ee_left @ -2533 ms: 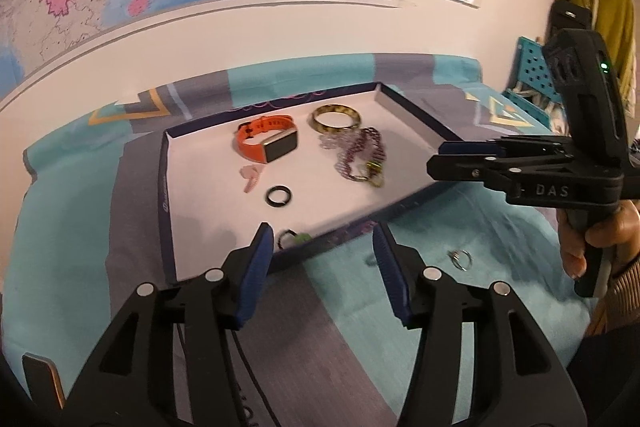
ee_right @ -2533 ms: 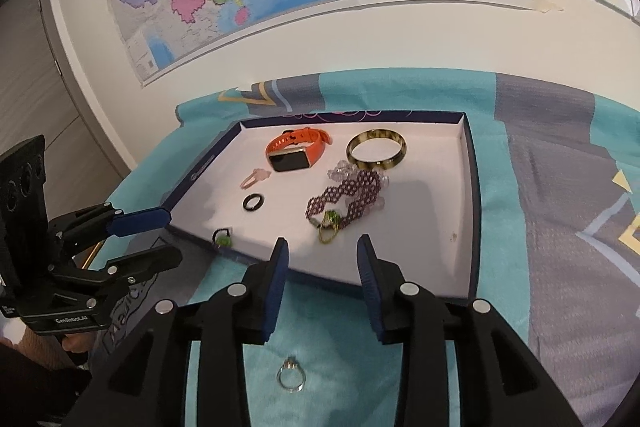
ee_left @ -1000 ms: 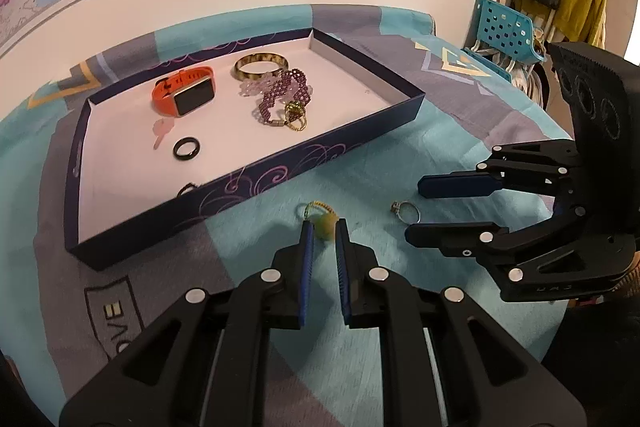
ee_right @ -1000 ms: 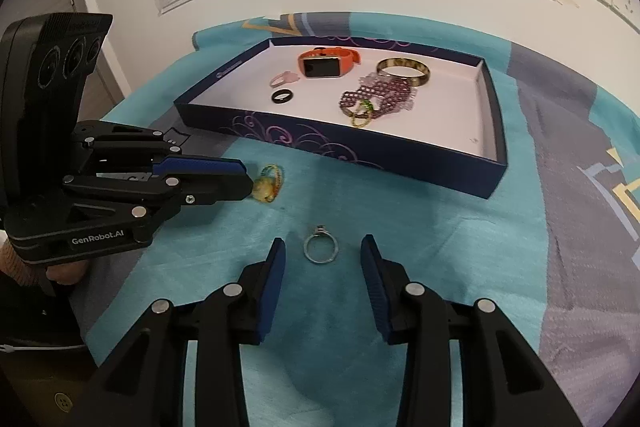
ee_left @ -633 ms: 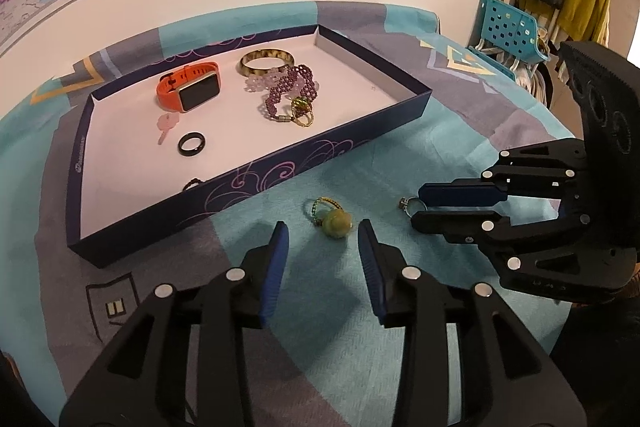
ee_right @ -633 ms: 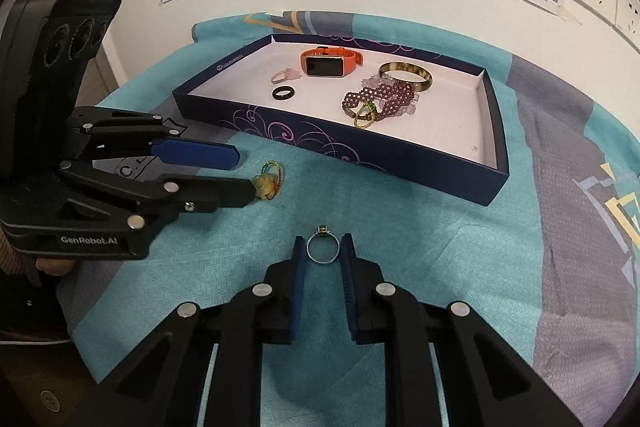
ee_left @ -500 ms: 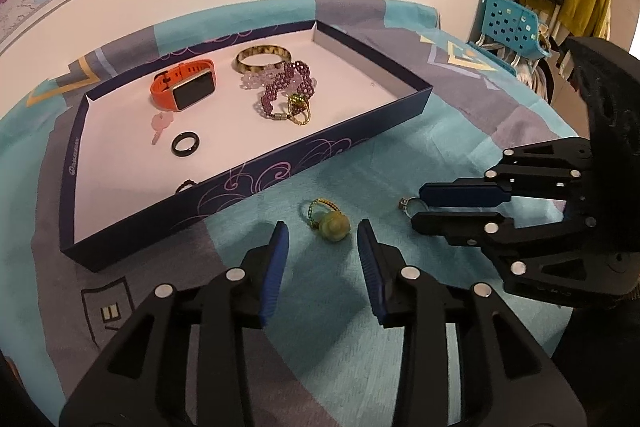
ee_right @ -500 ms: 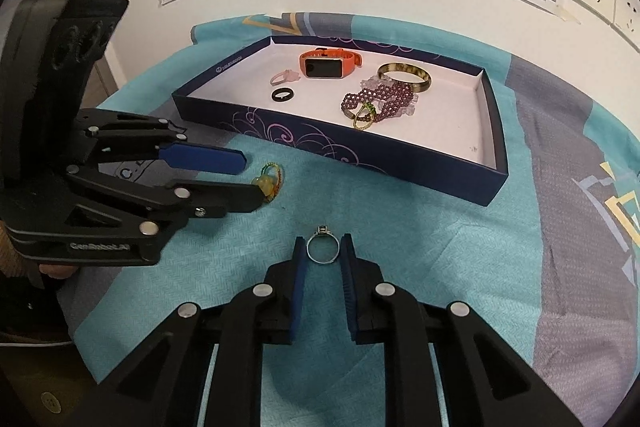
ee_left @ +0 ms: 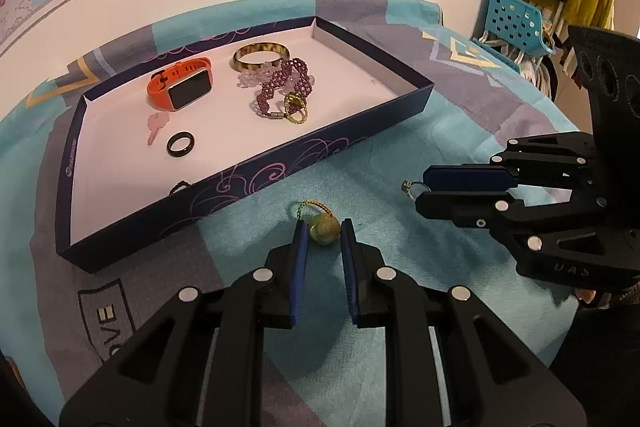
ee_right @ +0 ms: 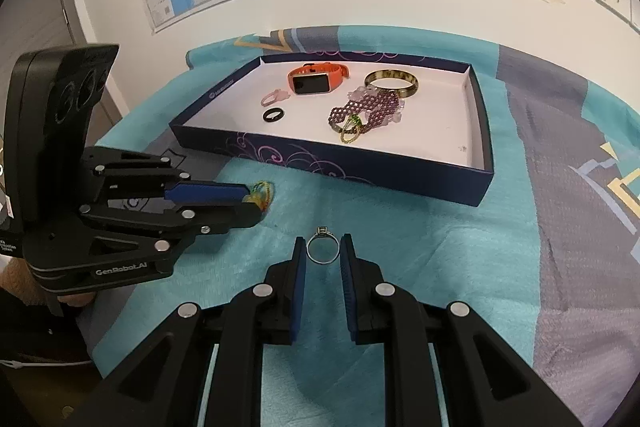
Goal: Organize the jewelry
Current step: 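Grasp the gold chain with green bead with the left tool while the right tool grasps the silver ring, then carry the green-bead chain with the left tool into the box while the right tool carries the silver ring there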
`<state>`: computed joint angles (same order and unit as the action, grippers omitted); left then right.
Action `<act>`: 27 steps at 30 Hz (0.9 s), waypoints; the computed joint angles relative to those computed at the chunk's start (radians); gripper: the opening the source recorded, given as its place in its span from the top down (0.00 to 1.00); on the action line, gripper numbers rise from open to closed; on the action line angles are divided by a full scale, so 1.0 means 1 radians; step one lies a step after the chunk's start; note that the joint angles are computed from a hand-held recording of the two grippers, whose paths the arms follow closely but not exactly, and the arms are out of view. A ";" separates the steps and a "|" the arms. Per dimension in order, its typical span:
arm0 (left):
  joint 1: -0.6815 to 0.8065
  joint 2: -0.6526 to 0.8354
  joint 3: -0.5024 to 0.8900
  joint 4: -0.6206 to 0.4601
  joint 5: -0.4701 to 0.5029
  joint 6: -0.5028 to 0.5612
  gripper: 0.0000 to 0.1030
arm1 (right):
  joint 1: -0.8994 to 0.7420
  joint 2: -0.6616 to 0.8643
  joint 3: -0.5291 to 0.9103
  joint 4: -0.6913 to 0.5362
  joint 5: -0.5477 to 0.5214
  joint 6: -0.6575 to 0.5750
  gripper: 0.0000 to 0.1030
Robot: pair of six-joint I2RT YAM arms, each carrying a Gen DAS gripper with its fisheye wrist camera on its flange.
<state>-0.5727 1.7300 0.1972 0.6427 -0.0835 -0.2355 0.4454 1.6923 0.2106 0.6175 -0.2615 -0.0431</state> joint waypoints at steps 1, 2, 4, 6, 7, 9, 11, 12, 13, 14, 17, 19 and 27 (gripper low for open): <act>0.004 -0.007 -0.006 0.001 0.003 -0.002 0.83 | -0.006 -0.004 0.001 -0.002 -0.006 0.000 0.85; 0.007 -0.017 -0.011 0.000 0.003 -0.004 0.83 | -0.010 -0.009 0.002 -0.005 -0.011 0.000 0.85; 0.014 -0.045 -0.025 -0.005 0.004 -0.010 0.83 | -0.014 -0.017 0.007 -0.012 -0.015 -0.002 0.85; 0.022 -0.079 -0.040 -0.012 0.005 -0.015 0.83 | -0.012 -0.025 0.011 -0.014 -0.015 -0.001 0.85; 0.028 -0.097 -0.048 -0.015 0.006 -0.016 0.83 | -0.010 -0.028 0.013 -0.015 -0.015 0.000 0.85; 0.034 -0.142 -0.065 -0.029 0.002 -0.018 0.83 | -0.007 -0.032 0.021 -0.020 -0.017 0.002 0.85; 0.037 -0.180 -0.076 -0.049 -0.002 -0.019 0.83 | 0.002 -0.033 0.027 -0.022 -0.014 0.006 0.85; 0.039 -0.200 -0.081 -0.059 -0.005 -0.020 0.83 | 0.005 -0.033 0.030 -0.022 -0.015 0.008 0.85; 0.043 -0.219 -0.086 -0.069 -0.006 -0.020 0.83 | 0.008 -0.033 0.032 -0.023 -0.016 0.008 0.85; 0.047 -0.236 -0.090 -0.079 -0.005 -0.019 0.83 | 0.012 -0.031 0.037 -0.024 -0.014 0.009 0.85; 0.056 -0.276 -0.099 -0.101 -0.006 -0.019 0.83 | 0.018 -0.033 0.039 -0.024 -0.014 0.013 0.85; 0.061 -0.294 -0.103 -0.110 -0.006 -0.016 0.83 | 0.023 -0.035 0.042 -0.028 -0.011 0.014 0.85; 0.084 -0.350 -0.110 -0.144 -0.004 -0.008 0.83 | 0.035 -0.047 0.059 -0.039 -0.010 0.020 0.85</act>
